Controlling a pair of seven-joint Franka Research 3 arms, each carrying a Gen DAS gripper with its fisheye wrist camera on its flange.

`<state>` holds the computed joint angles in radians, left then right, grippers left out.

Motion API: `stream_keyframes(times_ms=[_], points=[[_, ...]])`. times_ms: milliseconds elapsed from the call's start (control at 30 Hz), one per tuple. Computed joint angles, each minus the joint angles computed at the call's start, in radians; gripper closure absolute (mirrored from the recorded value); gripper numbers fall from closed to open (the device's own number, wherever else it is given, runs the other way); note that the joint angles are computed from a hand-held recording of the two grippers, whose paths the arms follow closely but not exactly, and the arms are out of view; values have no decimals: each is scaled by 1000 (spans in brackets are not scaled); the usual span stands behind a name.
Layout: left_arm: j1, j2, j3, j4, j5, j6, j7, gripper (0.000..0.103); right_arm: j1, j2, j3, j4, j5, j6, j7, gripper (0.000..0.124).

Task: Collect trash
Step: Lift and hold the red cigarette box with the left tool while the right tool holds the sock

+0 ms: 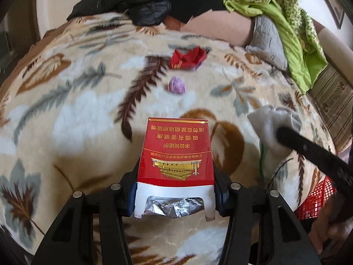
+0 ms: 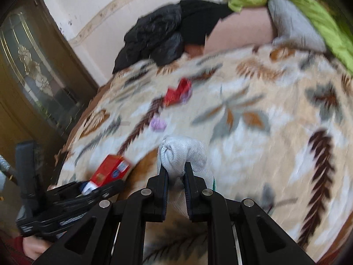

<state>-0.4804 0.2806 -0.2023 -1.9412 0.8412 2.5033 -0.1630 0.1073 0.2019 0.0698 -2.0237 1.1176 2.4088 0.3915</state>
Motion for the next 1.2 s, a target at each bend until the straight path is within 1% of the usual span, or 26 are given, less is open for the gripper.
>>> stream_keyframes(times_ms=[33, 100, 200, 333, 433, 467, 600, 700, 800, 900, 1000, 1200], points=[[-4, 14, -1, 14, -4, -22, 9, 51, 1, 0, -2, -6, -19, -14, 15, 110], [-4, 37, -3, 36, -21, -50, 39, 51, 4, -6, -1, -19, -33, -14, 14, 110], [-1, 56, 6, 50, -42, -52, 51, 51, 11, -13, 4, -28, -21, 16, -12, 110], [-6, 83, 14, 83, -51, -82, 81, 48, 15, 4, 4, -13, -28, 17, 14, 110], [-20, 86, 24, 91, -32, -100, 65, 50, 15, 2, 9, -14, -16, 26, 8, 110], [-27, 90, 25, 101, -26, -121, 66, 51, 13, -1, 10, -17, -4, 25, 0, 110], [-53, 79, 31, 111, 31, -170, 28, 51, 4, -27, 7, -31, 58, 20, -35, 110], [-80, 66, 31, 121, 102, -241, -20, 51, 1, -62, 2, -51, 127, 29, -98, 110], [-108, 62, 24, 143, 173, -332, -45, 51, 1, -103, -12, -81, 194, 26, -174, 110], [-118, 54, 12, 148, 221, -381, -66, 51, 4, -129, -30, -103, 226, 14, -215, 110], [-127, 50, 2, 153, 259, -422, -76, 51, 7, -128, -43, -106, 229, 0, -209, 110], [-133, 55, -9, 167, 293, -459, -78, 51, 9, -99, -42, -85, 203, -7, -155, 110]])
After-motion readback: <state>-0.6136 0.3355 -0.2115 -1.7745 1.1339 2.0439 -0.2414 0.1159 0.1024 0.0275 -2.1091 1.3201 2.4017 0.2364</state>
